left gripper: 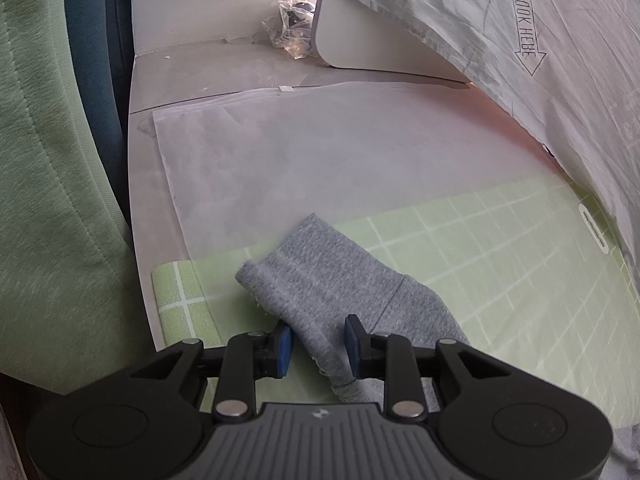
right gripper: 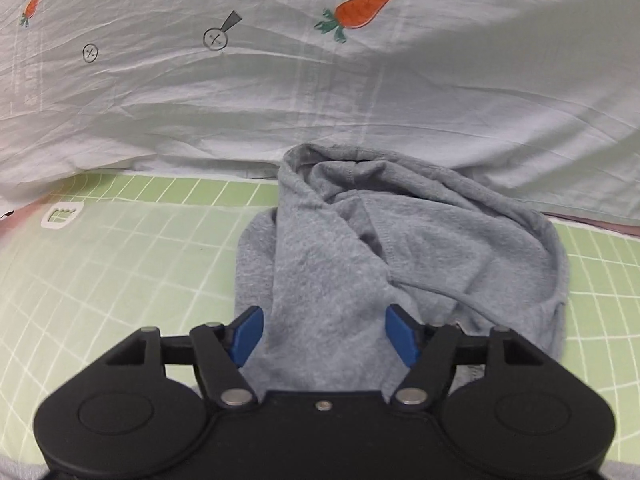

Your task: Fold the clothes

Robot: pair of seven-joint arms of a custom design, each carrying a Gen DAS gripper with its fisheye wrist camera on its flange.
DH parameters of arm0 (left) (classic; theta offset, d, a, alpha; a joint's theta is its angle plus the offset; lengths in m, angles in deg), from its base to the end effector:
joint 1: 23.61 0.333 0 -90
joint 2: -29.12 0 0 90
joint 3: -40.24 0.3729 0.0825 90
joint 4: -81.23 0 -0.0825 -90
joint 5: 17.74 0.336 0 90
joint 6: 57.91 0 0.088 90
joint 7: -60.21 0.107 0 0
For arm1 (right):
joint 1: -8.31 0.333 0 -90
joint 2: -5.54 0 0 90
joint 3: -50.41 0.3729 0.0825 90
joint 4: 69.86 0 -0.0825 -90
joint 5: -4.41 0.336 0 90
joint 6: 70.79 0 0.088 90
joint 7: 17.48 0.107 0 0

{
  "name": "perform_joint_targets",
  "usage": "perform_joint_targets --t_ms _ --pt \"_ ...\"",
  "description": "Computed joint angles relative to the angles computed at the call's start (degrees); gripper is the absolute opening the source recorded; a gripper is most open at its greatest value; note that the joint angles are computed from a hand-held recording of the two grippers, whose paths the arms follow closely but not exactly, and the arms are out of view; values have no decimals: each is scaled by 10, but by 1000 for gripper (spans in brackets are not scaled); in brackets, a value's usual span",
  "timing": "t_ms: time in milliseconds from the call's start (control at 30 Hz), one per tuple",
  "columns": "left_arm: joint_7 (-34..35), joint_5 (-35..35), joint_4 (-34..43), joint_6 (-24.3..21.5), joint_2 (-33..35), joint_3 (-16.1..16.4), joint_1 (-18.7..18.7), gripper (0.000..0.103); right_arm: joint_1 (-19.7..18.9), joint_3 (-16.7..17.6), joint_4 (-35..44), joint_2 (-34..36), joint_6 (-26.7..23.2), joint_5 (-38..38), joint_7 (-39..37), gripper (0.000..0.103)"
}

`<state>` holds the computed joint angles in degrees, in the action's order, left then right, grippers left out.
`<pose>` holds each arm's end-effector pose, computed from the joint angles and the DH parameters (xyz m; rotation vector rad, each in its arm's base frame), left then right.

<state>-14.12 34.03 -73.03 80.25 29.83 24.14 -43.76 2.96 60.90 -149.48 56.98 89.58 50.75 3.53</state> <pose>0.2924 -0.2089 0.3085 -2.6243 0.1476 -0.3337 0.7709 -0.0106 0.2832 -2.0984 1.2728 -0.4029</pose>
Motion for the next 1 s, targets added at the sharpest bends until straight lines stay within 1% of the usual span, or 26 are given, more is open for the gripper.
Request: perform_joint_targets --t_ms 33,67,100,133,200,267,333,467,533,567,600,667,700,733,800,867,967,1000 --pt "10 -3 2 -2 2 1 1 24 12 -17 15 7 -24 -20 19 40" --pt "22 -7 4 -3 3 3 3 17 22 -31 25 13 -38 -39 32 26" --pt "29 -10 4 -3 4 4 5 9 24 -30 30 17 -37 -46 28 10" --pt "34 -13 4 -2 4 6 7 8 21 -20 31 19 -27 -45 14 1" --pt "44 -20 5 -11 -1 8 10 6 13 -3 46 25 -22 -35 7 1" --pt "60 -23 10 -41 -12 6 10 6 6 13 67 30 -12 -17 6 1" --pt "79 -23 16 -79 -28 4 10 5 -2 27 92 35 -4 1 6 1" --pt "94 -8 22 -153 -61 0 14 5 -3 33 163 57 -4 17 39 1" --pt "116 -11 29 -191 -64 0 17 5 -10 56 178 64 26 36 16 0" --pt "120 -9 25 -191 -66 3 20 6 -8 58 189 68 37 42 19 0" --pt "114 -5 17 -179 -67 6 23 6 0 43 206 75 29 37 53 0" --pt "92 -6 -2 -131 -64 16 33 6 15 10 240 88 -1 13 133 0" --pt "86 -12 -10 -109 -59 18 36 6 23 -5 236 87 -4 -4 153 0" --pt "85 -23 -16 -91 -50 19 38 6 26 -8 220 80 -3 -17 151 0" --pt "77 -41 -24 -65 -37 18 39 7 21 1 173 61 3 -28 126 1" --pt "59 -52 -31 -47 -28 13 36 7 10 19 117 38 17 -19 96 1" --pt "63 -57 -32 -43 -23 11 33 9 -20 61 20 -7 39 29 36 3" --pt "66 -58 -32 -42 -22 10 31 9 -30 75 -8 -19 47 49 9 5"
